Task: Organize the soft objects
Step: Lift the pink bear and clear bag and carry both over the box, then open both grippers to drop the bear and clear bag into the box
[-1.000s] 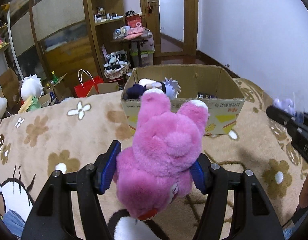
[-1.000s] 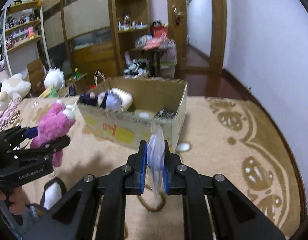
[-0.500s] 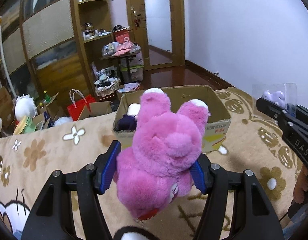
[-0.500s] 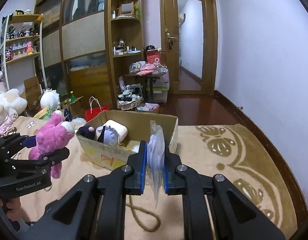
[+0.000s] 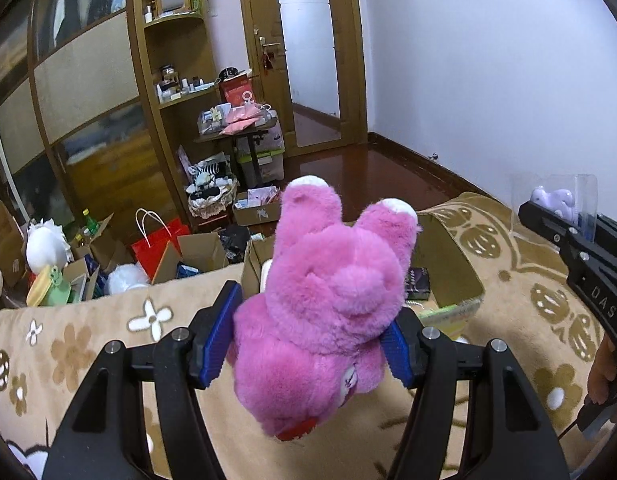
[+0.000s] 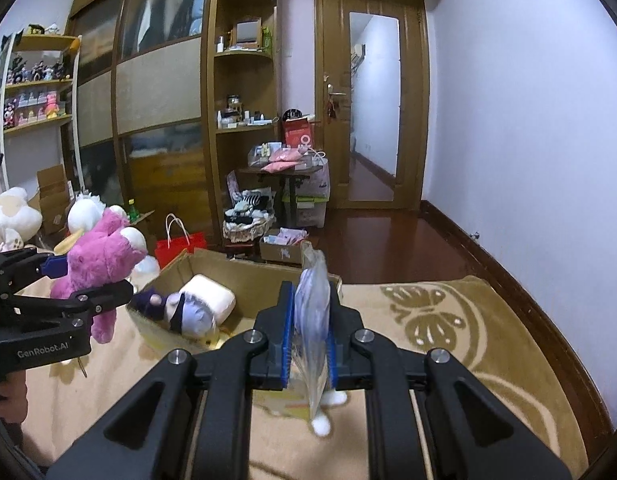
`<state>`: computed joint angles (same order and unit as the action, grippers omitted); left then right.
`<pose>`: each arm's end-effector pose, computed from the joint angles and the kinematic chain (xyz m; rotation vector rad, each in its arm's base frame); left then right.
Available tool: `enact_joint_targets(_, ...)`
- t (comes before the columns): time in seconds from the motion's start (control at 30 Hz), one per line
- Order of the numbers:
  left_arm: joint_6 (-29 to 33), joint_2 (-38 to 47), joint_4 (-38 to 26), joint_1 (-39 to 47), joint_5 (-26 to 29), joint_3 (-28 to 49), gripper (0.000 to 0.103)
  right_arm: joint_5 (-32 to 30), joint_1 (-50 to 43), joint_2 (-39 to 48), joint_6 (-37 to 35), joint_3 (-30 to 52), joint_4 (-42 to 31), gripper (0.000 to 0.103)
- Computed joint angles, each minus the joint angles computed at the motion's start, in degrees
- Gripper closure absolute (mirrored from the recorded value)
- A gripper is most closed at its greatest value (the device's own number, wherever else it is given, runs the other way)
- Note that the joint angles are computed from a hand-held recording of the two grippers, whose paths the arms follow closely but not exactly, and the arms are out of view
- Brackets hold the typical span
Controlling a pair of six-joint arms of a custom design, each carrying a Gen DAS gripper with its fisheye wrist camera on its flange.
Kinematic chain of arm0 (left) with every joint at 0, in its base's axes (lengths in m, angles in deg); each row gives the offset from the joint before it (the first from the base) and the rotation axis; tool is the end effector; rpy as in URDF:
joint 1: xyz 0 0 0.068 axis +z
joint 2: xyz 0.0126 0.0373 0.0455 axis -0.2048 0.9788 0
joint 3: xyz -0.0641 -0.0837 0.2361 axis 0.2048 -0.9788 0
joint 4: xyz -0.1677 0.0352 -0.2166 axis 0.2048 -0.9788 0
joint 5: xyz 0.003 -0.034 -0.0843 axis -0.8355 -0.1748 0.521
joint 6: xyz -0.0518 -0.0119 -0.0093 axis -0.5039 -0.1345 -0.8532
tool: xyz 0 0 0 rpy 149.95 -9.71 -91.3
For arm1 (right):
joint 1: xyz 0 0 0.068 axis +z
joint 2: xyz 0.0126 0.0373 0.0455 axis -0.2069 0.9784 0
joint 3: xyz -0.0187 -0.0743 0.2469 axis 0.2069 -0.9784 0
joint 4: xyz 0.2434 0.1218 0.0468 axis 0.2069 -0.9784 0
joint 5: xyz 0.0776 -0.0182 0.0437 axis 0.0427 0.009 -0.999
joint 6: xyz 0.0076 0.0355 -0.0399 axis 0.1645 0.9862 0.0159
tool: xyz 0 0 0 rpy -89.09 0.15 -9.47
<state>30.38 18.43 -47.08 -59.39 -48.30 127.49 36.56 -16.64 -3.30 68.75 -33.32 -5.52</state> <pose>0.2383 -0.2223 0.2003 -0.1796 2.2056 0.2359 0.3115 -0.0067 0.2100 -0.5664 1.9907 0.3487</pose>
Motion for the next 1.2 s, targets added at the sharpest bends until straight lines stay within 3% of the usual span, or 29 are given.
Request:
enact_joint_targets(0.4, 10.36, 4.70, 9.69, 8.11, 6.20, 2.42, 0.039, 2.25, 4.07, 7.77, 1.24, 4.62, 4.47, 0.089)
enact_joint_targets(0.93, 11.98, 8.74, 20.06, 13.00, 14.95, 0.66, 0.039, -1.14, 4.92, 19.55, -1.66, 9.58, 2.30, 0.088)
enact_joint_targets(1.0, 11.74, 8.71, 20.62, 13.36, 16.06, 0.33, 0.036, -1.31, 5.08, 19.91, -2.04, 9.46, 2.21, 0.088)
enact_joint_targets(1.07, 11.35, 8.06, 21.72, 13.93, 16.40, -0.51, 0.024, -1.41, 5.30, 20.52, -2.58, 10.23, 1.36, 0.088)
enact_joint_targets(1.2, 10.33, 6.67, 22.40, 14.24, 16.48, -1.76, 0.018, -1.04, 5.78, 20.76, -3.00, 10.18, 1.27, 0.087)
